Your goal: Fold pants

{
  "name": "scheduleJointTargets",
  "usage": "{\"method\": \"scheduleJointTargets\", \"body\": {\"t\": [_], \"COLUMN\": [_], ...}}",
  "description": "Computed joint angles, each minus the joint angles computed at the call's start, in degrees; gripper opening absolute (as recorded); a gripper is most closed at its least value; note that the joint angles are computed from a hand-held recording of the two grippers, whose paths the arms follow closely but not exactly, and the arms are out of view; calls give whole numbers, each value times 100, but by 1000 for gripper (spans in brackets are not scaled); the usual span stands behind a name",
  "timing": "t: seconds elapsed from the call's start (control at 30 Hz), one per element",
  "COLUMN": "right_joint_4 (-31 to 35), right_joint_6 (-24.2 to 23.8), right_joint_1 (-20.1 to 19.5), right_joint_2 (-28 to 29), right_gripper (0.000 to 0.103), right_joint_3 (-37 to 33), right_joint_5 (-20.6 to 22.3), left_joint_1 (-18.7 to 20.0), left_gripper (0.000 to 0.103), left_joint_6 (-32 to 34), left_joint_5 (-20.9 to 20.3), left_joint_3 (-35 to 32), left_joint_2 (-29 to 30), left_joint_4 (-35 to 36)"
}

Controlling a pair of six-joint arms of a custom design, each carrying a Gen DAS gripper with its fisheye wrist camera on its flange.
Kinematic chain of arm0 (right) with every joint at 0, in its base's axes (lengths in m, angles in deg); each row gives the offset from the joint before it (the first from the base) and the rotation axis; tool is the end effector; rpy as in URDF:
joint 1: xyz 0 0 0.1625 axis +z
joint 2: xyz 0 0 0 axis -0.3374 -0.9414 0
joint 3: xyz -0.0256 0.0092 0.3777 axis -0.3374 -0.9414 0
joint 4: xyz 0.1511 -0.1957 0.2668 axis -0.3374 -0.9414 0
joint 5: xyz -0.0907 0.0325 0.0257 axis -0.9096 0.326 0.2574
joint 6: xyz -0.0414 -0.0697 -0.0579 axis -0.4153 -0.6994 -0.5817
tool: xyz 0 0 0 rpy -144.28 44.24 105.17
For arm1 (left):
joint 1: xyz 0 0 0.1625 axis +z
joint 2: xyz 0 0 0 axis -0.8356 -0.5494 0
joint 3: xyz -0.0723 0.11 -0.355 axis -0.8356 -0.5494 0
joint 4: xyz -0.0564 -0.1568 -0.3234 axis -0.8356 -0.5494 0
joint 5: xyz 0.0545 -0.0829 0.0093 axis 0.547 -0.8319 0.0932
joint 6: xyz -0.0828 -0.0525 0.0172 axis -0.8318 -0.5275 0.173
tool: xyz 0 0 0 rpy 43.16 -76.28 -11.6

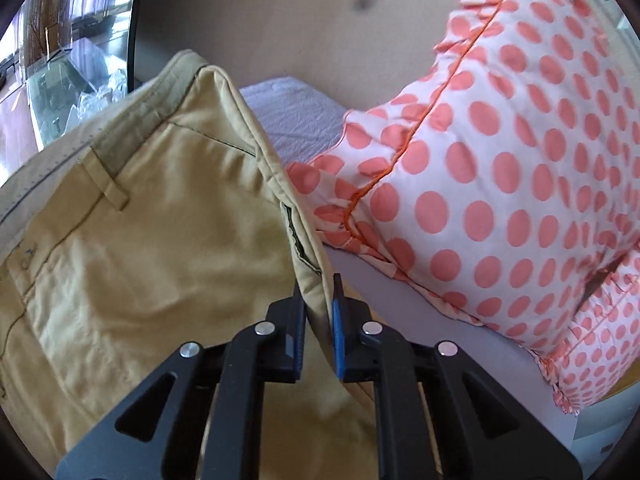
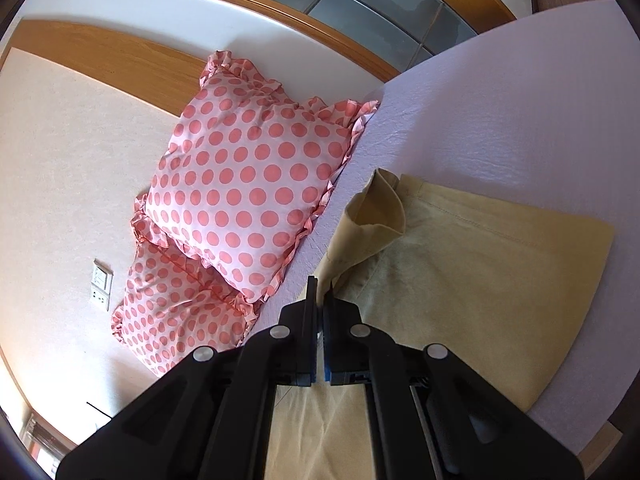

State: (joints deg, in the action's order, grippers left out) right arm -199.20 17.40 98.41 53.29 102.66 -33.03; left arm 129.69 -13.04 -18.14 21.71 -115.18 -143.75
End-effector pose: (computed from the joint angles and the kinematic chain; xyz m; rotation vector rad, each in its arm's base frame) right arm 0.0170 -0.7683 0.2431 0.1106 2.5181 -1.4178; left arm 0.0091 -0.7269 0.4018 -0.7960 1.9975 -1.4007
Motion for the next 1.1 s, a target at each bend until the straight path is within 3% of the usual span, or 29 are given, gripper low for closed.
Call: {"method": "scheduleJointTargets", "body": {"t": [0.1,0.2,0.3,0.4,0.47,0.53,0.7,0.83,0.87,0.9,0.93,0.97,1.03,1.1], "right_joint_4": [-298,-580,-815,-863,-863,-912,-984,-858,-903,-992,-1118,-1260,-1366,-1243], "right_joint_6": [-153,-135,-119,-117,-99,-76,-189,-568,-631,-688,-750,-787,-828,-814], "right_joint_1": [8,-58,-150,-218,-254,-291,-335,-197,-146,-103,-79,-63,-65,-78], "right_joint_2": [-157,-365,-556,-662,-692,-736,-862,-928,-946,-957,-968,-969,-966,-928], "right_gripper": [2,2,2,2,2,2,2,5,9,25,48,56,58,58], "right_joint_3": [212,516,838,1057,1145,1248,1487,1548,1582,1616,1659,1692,1708,1639], "right_joint_5": [-123,-128,-168,-298,-384,-428,-584,-1212,-1434,-1639,-1765,-1879,-2003,-2090], "left_joint_1": [-525,-1139,-1612,-1962,-2055,-2105,-2301,-2319,-2346,-2381,-2413,-2450,-2548,-2646], "left_gripper": [10,10,10,10,10,10,10,14,16,18,24,29,37,47], "left_joint_6": [1010,1157,-49,-1808,-2804,-3294,-3471,-3267,-2999,-2757,-2517,-2331,-2507,-3443], "left_joint_5": [241,847,1063,1302,1307,1280,1407,1493,1518,1546,1572,1612,1814,2100], "left_joint_3": [1787,3587,5289,6396,6738,7034,7401,7490,7556,7629,7692,7762,7925,8145], "left_joint_2": [-798,-1451,-2257,-2745,-2990,-3138,-3203,-3054,-2948,-2854,-2752,-2676,-2713,-3044], "left_joint_4": [-1800,-3217,-3017,-2117,-1353,-1127,-1357,-1600,-2039,-2471,-2926,-3321,-3392,-2503]}}
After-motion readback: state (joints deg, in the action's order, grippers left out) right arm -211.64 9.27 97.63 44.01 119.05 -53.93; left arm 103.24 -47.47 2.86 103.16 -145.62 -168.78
